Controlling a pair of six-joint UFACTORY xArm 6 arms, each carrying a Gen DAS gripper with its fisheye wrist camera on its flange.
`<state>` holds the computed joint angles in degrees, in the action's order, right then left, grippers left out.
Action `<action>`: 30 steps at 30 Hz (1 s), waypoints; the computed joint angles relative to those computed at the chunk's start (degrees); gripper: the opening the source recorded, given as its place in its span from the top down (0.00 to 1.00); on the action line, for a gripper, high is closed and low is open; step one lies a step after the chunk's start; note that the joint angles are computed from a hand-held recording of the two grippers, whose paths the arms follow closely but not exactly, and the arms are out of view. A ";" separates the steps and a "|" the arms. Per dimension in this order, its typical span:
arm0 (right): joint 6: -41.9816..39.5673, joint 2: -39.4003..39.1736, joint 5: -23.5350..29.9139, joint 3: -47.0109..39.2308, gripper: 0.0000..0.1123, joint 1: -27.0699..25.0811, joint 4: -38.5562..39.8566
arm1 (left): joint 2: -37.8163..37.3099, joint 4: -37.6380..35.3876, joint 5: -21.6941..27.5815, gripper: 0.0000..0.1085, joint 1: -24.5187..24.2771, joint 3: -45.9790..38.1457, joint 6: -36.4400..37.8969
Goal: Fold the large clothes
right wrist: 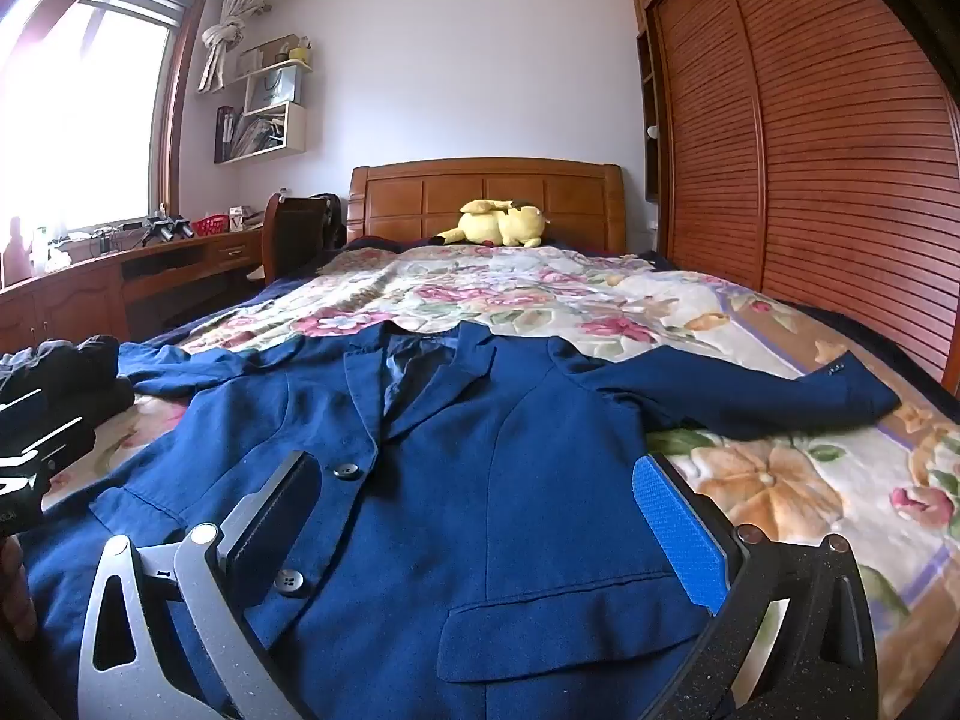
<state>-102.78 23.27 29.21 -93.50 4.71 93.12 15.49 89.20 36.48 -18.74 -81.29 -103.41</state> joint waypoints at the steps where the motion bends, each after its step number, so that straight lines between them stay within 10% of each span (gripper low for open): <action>1: 1.25 0.06 -0.30 -0.07 0.08 0.10 -1.76 | -0.01 0.05 -0.01 0.05 -0.01 0.00 0.01; 30: -0.53 0.02 0.22 0.00 0.08 -0.10 0.68 | 0.03 0.49 0.14 0.05 -0.03 -0.01 -0.51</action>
<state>-103.31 23.29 29.42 -93.49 4.61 93.80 15.52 89.69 36.62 -18.77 -81.31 -103.91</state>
